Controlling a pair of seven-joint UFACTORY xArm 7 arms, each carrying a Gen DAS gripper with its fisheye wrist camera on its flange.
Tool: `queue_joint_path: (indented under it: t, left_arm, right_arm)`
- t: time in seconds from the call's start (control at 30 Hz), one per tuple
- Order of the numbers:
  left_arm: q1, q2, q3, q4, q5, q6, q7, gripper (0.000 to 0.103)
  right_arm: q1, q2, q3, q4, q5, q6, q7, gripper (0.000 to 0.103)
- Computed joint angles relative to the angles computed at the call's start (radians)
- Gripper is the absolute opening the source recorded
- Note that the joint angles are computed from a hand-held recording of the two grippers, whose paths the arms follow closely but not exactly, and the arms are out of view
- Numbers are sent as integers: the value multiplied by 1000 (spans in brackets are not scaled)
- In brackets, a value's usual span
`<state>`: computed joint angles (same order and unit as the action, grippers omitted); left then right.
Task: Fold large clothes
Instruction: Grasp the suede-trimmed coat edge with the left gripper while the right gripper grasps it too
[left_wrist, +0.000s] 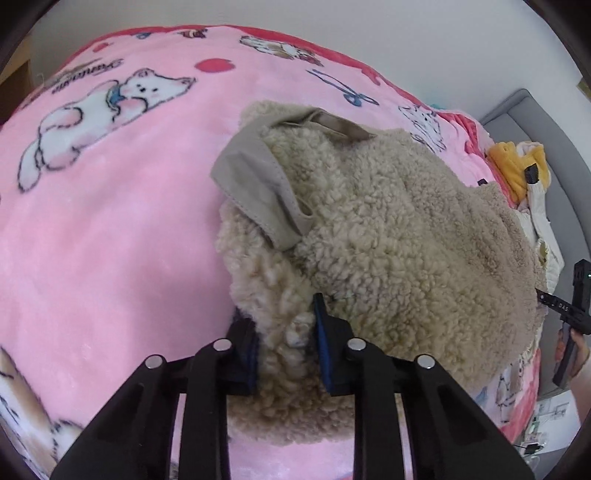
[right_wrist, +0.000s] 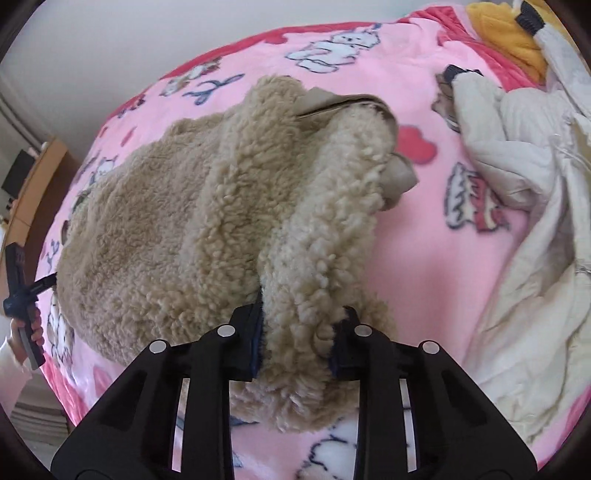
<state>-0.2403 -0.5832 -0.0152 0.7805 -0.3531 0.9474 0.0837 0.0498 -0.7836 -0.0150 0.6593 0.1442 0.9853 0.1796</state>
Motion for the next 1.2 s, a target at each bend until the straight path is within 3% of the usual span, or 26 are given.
queue_joint_path:
  t: [0.13,0.23,0.3,0.47,0.53,0.6,0.67,0.73,0.77,0.8,0.9,1.0,1.2]
  left_arm:
    - [14,-38,29,-52,-10,16,-2,15]
    - [17,-46,-10,-84,21,-26,-9,15]
    - [13,-47,-2,-106,0,-45,-31,15]
    - [8,-50,-2,-131,-10,-79,-54,18]
    - [16,-60,-11,-117,23,-71,-64,25]
    - [36,-75,-22,-92,76,-52,-78,53]
    - [41,-92,-3,-67,97,-39,-61,67]
    - [41,-87,16,-33,103,-19,-37,78]
    - [41,-75,28,-6,104,0,-21,90]
    - [38,-58,36,16,98,14,-7,98]
    - [17,48,88,113,33,110,70,98]
    - [12,225,142,244,-82,264,142,98]
    - [57,413,137,353,-246,384,225,98]
  right_arm:
    - [-23,-72,-40,-112,50,-15,37,22]
    - [-25,-79,-12,-168,39,-53,48,24]
    - [-27,-106,-43,-214,86,-81,81,28]
    - [-29,-94,-36,-202,83,-56,110,34]
    - [-22,-77,-45,-168,84,-40,105,44]
    - [-14,-60,-57,-111,67,-4,69,50]
    - [-12,-39,-55,-46,55,42,50,58]
    - [-5,-37,-48,0,59,41,32,76]
    - [-9,-34,-40,18,47,35,25,81]
    - [-11,-30,-27,35,32,24,18,92]
    - [-9,24,0,83,-15,-9,-16,95]
    - [8,105,-48,119,16,14,-62,95]
    - [-22,181,-137,90,146,18,-105,95]
